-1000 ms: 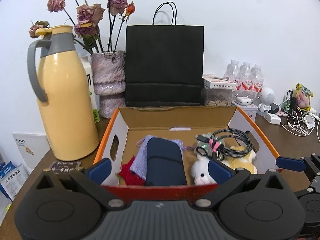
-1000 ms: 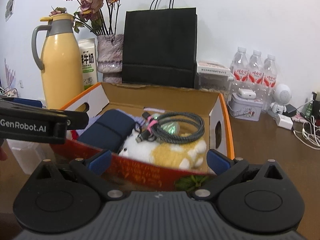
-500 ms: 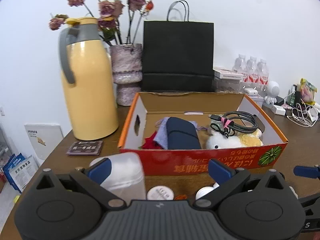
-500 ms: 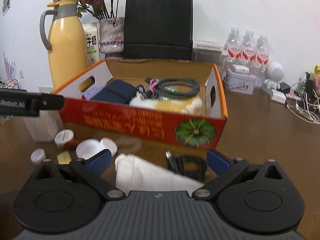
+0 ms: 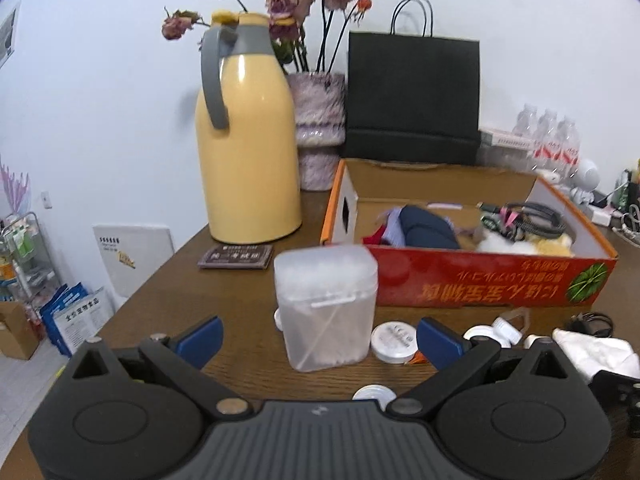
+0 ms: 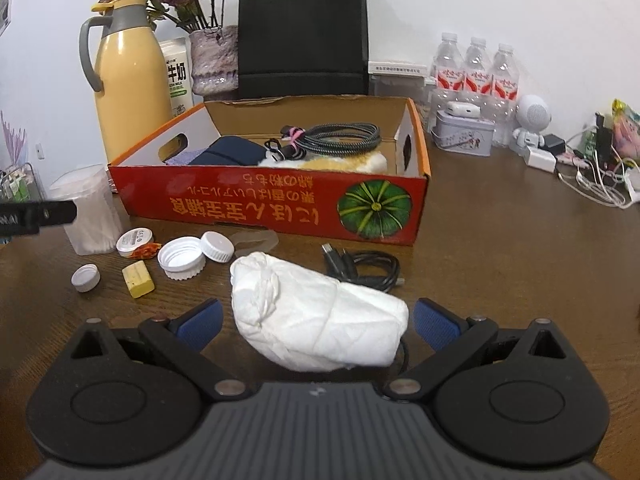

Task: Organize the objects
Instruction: 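Open both tools and move them back toward the table items, then grasp the clear swab box with the left tool while the right tool grasps the white cloth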

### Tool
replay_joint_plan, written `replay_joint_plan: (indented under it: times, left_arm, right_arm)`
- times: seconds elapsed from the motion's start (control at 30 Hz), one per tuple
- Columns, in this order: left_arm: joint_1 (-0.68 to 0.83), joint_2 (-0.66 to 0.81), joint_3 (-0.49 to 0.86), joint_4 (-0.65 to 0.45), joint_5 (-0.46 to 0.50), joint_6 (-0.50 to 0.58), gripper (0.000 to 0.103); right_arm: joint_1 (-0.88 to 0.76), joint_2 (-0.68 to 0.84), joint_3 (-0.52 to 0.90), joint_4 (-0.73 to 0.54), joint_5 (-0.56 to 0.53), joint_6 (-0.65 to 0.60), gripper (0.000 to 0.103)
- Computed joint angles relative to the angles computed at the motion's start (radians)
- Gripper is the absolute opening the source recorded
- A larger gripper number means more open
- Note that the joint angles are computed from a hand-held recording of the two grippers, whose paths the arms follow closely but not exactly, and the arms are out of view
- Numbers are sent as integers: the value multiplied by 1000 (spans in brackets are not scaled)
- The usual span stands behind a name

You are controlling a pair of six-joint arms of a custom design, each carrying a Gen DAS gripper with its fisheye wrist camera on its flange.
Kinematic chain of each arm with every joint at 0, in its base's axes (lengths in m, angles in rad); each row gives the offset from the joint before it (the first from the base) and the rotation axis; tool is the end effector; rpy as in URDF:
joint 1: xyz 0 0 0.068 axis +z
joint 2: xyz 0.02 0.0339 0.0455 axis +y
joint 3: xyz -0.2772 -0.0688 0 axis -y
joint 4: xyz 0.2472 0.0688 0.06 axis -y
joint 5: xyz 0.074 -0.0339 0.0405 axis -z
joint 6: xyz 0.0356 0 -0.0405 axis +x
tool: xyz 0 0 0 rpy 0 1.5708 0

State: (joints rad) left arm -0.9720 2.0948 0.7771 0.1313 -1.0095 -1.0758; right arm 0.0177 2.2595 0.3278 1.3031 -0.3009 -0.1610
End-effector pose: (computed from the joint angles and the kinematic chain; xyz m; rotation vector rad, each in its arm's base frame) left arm 0.2016 -0.2420 0.0430 -0.3320 2.0703 0.2525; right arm 0.2521 0.0150 0.0116 -0.3607 2.1477 0.2491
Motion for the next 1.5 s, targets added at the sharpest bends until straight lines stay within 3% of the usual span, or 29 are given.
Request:
replay_joint_plan:
  times: [0.4,0.47,0.5,0.53,0.6,0.97,1.17,1.5]
  left_arm:
    - [130,135,167,-54,17,-52,103]
    - [143,137,146,-3,47,-25,92]
    - [149,125,105,75,70,-2,76]
    - [157,109,55,169,103,22,66]
    - [161,89,2,243,123,28,66]
    - [116,69,-117,432,107,139,66]
    - [119,69,-118,434,128,143,66]
    - [111,69,-136,486,130,170,66]
  right_arm:
    - [-30,27,47,-51,-44,46,103]
    - [-31,28,50,-58,-43,53,103]
    - [-30,30,50,-55,-44,57,103]
    - [-30,32,49,-50,-45,59,103]
    - [-30,33,49,-50,-46,60,103]
    - [-36,33,102,-110,-80,145,103]
    - [-11,40,112,-103,-43,182,103]
    - [-9,47,93,-60,-41,172,94]
